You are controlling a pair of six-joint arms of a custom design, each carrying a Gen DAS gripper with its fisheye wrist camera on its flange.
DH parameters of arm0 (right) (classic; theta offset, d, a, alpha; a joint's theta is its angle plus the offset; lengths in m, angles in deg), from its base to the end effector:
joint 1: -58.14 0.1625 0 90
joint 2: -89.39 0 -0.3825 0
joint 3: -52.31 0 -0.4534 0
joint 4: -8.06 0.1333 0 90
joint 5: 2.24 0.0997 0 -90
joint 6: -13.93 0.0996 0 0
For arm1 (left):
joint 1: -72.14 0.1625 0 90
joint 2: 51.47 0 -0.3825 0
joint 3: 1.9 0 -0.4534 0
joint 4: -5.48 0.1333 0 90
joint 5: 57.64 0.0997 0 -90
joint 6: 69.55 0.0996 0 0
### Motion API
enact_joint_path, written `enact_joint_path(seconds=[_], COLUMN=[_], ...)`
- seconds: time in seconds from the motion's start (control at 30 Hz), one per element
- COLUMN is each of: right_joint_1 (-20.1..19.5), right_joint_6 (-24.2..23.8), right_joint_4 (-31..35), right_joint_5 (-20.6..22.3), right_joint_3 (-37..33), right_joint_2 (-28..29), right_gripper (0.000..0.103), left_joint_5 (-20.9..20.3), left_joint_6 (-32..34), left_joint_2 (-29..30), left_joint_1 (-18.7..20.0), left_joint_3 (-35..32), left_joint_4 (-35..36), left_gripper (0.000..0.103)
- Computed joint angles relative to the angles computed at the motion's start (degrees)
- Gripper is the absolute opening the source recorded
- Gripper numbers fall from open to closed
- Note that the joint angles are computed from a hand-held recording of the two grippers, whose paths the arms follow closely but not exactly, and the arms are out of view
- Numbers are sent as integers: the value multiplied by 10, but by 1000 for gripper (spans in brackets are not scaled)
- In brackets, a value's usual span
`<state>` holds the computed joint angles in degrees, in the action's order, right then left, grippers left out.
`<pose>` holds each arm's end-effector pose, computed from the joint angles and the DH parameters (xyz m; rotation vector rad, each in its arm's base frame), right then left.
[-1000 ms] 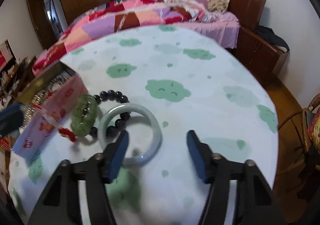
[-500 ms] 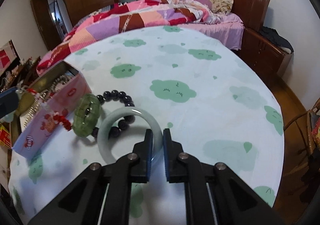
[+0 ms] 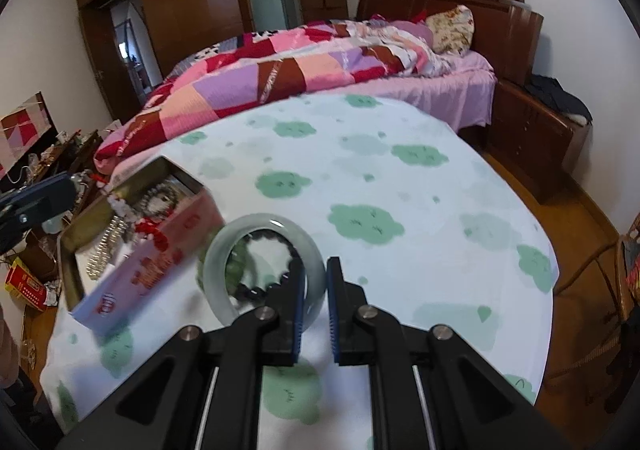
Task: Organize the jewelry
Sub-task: 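Carry the pendant and the bangle over the pink tin with both grippers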
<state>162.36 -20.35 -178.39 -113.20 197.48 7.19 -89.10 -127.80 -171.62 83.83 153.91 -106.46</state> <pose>0.1911 -0.3564 0.1150 0.9371 -2.4330 0.6871 -0.2112 -0.2666 0.1548 0.5596 2.2635 -1.1078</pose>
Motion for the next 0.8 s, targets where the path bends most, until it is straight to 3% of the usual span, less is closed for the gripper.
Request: enact_joint_path(seconds=[0.43,0.8], right_joint_1=[44,87], right_joint_6=[14,26], right_joint_4=[21,26], right_joint_5=[19,23], right_joint_3=[-24,-50], right_joint_2=[22,65], right_gripper=[12,12], left_joint_5=[36,42], left_joint_6=[-95,-172], left_joint_2=[-93,-172], left_joint_1=[-19,-22], left_joint_3=[-10,-9], left_joint_4=[182,314], left_gripper=[11,11])
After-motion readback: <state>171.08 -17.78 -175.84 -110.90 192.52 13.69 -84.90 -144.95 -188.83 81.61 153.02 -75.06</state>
